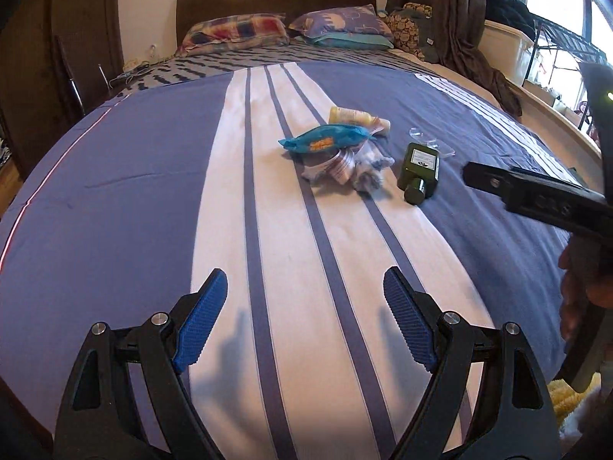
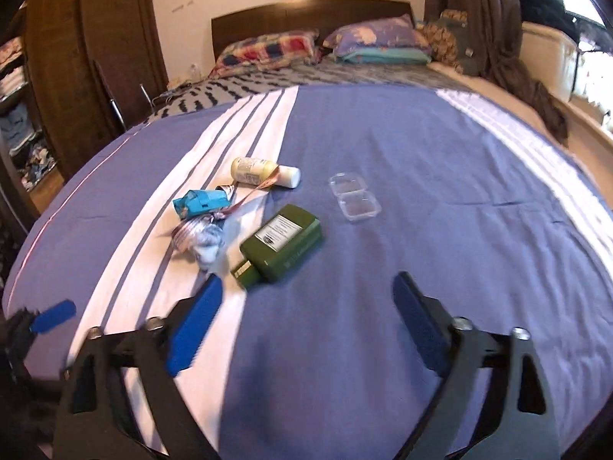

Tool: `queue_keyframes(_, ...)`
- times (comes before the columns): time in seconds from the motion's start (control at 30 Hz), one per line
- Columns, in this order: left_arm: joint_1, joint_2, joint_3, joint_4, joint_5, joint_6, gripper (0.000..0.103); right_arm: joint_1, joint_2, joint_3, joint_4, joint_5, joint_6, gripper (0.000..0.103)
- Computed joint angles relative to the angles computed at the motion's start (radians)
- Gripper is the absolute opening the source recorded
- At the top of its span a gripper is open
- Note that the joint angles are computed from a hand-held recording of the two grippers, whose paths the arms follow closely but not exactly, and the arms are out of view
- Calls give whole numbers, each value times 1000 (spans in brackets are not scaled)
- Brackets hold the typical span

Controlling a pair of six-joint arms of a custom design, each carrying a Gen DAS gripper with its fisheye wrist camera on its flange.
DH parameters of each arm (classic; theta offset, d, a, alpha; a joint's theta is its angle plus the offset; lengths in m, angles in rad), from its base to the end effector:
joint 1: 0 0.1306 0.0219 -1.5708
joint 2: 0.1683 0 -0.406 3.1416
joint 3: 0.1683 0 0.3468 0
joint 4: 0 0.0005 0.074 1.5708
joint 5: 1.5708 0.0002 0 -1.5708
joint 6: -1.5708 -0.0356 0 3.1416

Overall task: Collect trash
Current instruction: 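Grasp the green bottle with the right tool while the left tool approaches the blue packet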

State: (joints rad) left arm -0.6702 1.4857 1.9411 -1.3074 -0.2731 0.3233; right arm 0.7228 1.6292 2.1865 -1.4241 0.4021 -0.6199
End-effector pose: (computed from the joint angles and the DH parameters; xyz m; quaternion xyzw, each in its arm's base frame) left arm 0.3491 -0.2651 0.6061 0.1129 0.9217 -0.0540 0.3670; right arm 0.3668 0.3043 0.6281 0.0215 0.9221 0.0634 0.3811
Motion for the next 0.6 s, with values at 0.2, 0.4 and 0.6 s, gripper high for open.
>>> queue_keyframes(0.2, 31, 28, 13, 13, 27, -25, 79, -39, 143, 179, -65, -66, -24, 76)
queue_keyframes(0.4, 52, 45, 28, 24, 47, -37, 79, -66, 250, 313, -166, -112, -83, 76)
queue_keyframes(0.6, 51, 80, 66, 17, 80, -44, 79, -71, 266, 336, -187, -108, -42, 68)
